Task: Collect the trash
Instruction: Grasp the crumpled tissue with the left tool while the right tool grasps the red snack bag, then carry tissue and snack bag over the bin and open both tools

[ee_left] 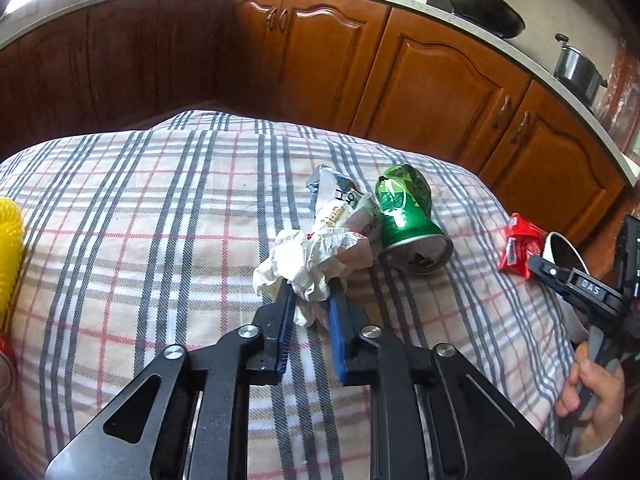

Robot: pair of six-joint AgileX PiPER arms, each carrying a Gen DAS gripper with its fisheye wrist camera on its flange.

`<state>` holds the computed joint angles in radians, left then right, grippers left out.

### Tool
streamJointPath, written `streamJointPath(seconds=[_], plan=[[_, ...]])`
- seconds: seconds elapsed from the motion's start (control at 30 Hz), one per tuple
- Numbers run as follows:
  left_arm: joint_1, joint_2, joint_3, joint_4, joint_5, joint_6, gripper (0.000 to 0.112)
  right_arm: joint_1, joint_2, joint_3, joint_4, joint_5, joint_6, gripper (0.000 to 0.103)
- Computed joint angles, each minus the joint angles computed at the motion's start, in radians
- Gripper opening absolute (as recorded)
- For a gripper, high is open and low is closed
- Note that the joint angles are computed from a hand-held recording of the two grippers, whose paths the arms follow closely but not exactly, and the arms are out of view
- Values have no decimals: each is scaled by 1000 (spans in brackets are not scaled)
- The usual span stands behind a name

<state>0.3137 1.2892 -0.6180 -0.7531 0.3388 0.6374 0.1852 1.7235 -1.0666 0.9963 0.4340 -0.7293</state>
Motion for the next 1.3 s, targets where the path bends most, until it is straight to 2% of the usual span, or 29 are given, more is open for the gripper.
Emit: streamJointPath(seconds=[0.13,0.27,0.47,0.73,0.87,1.13,1.3], plan=[[21,-71,36,-49,51,42,11,7,-31,50,84,-30,-100,23],[23,-144,60,-79,109,55,11,-8,-91,107,150,-16,-184,22],[-106,-195,64,-43,115,-47,11,-58,-186,196,203,47,-258,22],[-370,-161,33,105,25,-295,11,-169,-324,304,203,146,-303,22],[-519,-130,6,263,-26,-494,11,-243,-380,337,197,200,-319,22],[-702,-75,-55,507,-58,-792,11,-374,-444,381,168,280,-349,22],[-775,-46,-89,627,-61,-934,11,-439,-464,405,173,314,-380,22]])
